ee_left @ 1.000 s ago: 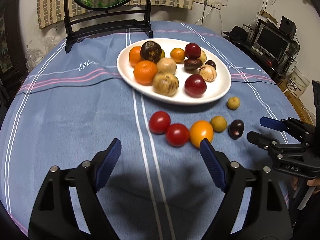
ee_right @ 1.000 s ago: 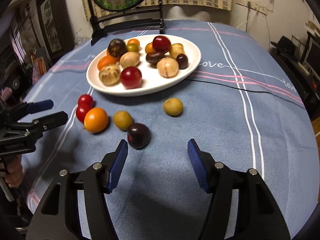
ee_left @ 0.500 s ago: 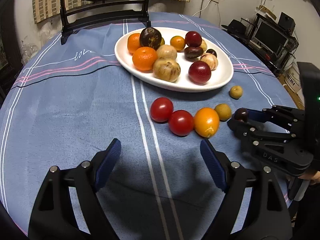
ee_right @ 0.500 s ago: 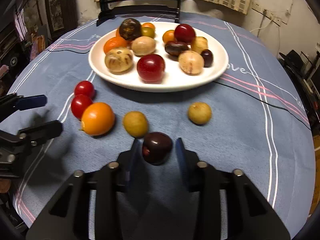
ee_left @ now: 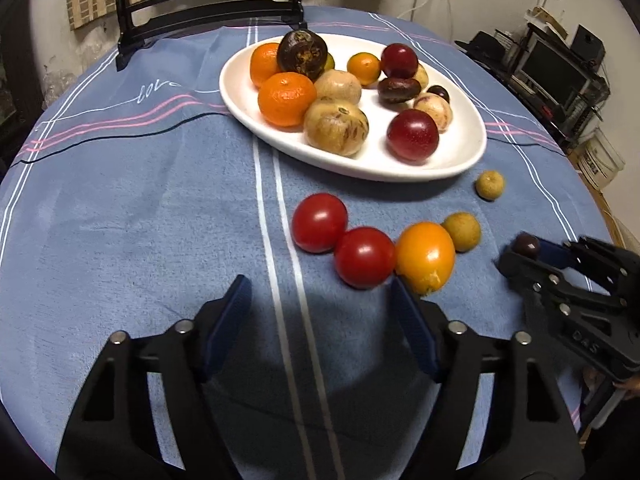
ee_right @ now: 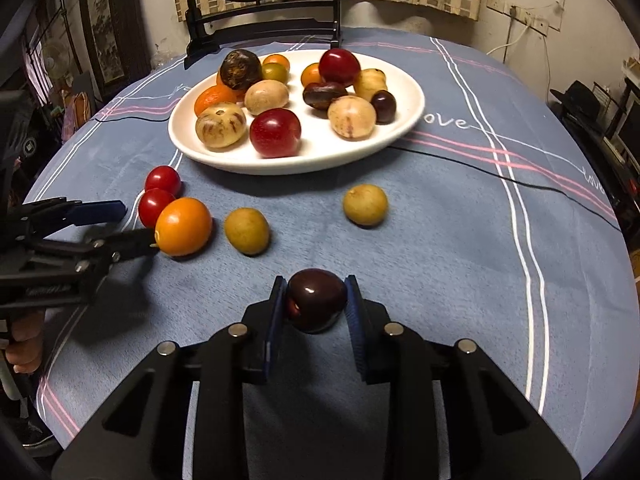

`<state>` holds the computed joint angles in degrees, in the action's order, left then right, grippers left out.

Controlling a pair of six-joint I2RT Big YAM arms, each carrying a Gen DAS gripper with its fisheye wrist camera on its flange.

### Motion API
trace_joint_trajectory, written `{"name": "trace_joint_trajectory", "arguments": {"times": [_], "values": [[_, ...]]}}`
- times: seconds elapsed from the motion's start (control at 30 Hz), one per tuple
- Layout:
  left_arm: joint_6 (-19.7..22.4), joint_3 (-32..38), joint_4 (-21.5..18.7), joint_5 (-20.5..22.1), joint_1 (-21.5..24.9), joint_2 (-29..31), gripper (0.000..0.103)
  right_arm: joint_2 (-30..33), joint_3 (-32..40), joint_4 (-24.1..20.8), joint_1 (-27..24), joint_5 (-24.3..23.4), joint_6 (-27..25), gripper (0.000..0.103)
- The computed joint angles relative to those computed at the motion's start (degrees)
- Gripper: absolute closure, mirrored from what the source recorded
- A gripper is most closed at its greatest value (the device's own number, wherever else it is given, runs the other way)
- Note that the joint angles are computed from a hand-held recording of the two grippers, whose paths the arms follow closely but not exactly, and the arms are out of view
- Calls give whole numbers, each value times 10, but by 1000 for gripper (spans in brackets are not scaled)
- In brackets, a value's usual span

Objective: Organize fruits
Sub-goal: 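Grasp a dark purple fruit with the right tool while the left tool grasps a red tomato, then carry both fruits onto the white plate and open both tools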

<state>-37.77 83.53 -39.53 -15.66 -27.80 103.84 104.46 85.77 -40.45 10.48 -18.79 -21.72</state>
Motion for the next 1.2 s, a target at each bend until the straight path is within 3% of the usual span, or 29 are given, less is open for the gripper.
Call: {"name": "trace_joint_trajectory", "arguments": {"times": [0.1, 0.27, 0.4, 0.53, 1.2], "values": [[-8, 17, -14, -6, 2, 10, 46, -5, -7, 4, -3, -6, 1, 73], [-16, 51, -38, -3, 7, 29, 46, -10, -13, 7, -4, -12, 1, 73], [-23, 58, -35, 1, 10, 33, 46, -13, -17, 9, -5, -14, 2, 73], [-8, 57, -37, -16, 8, 35, 71, -14, -19, 10, -6, -17, 4, 73], [20, -14, 20, -31, -6, -43, 72, -38, -26, 27, -12, -31, 8, 73]]}}
